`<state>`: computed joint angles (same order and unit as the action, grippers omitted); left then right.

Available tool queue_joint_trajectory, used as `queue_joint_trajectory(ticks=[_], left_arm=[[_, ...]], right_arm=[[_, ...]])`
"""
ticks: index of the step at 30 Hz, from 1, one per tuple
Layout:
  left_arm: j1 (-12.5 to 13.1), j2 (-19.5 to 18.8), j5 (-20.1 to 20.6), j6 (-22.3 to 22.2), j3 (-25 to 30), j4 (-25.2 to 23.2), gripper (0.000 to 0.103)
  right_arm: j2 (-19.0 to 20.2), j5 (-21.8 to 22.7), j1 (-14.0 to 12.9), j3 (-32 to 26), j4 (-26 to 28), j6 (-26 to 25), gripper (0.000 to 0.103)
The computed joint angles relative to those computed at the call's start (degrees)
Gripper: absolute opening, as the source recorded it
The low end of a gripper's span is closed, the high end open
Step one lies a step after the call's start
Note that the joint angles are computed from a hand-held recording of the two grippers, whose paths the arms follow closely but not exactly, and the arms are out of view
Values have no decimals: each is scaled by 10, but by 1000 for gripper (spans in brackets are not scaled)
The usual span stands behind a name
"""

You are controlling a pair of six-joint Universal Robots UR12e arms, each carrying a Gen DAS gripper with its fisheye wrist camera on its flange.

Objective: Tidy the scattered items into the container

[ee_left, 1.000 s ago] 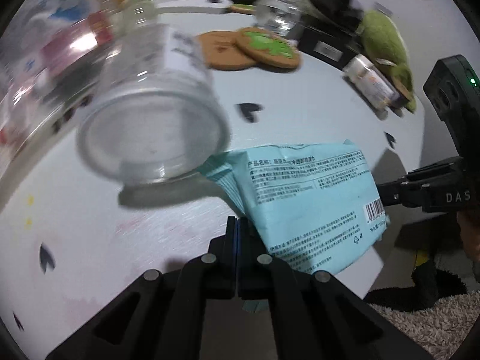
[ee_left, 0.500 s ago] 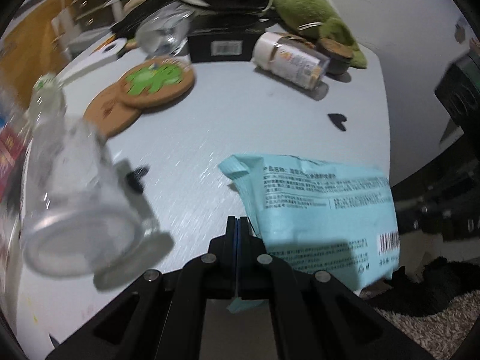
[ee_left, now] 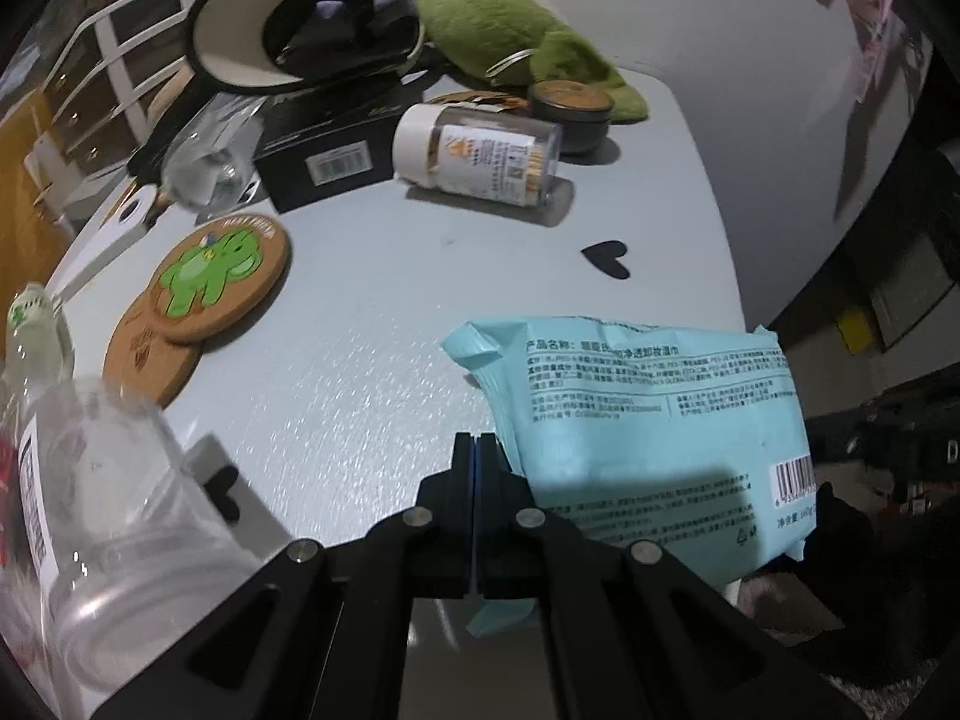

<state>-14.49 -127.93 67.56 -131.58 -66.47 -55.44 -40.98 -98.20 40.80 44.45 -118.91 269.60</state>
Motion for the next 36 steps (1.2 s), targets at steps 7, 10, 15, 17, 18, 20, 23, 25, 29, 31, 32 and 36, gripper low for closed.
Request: queue_joint_trajectory(ticks=[7,10,15,17,18,20,23,25,29,31,32,36], left_arm=[[-3,-4,-8,3,6,-3,0],[-5,-3,-3,4,3,3,0],[-6,-3,2,2,4,5,0],[-6,-3,6,5,3,7,0],[-7,-3,8,5,3,7,0],[-7,-4,10,4,4,7,0],[-7,-4,10,5,5,6,0],[-7,-4,9,6,7,3,0],[-7,-3,7,10,4,4,0],[-7,-2,5,11,2,3,0],[-7,-2,4,11,3,1,0],[-6,-1,-1,11,4,-9,0]], right_arm=[[-51,-70,17,121,-145,153,33],[-57,-90,20,156,-233,196,90],[-40,-100,19,194,-419,225,89],[-24,-88,15,191,-469,222,89],[-18,-82,13,189,-483,218,89],[-4,-68,9,170,-490,203,85],[2,-52,6,158,-488,182,68],[0,-55,6,152,-483,165,67],[-12,-50,5,137,-422,120,66],[-16,-52,6,129,-401,102,66],[-18,-54,7,124,-391,95,66],[-21,-67,9,113,-369,97,57]])
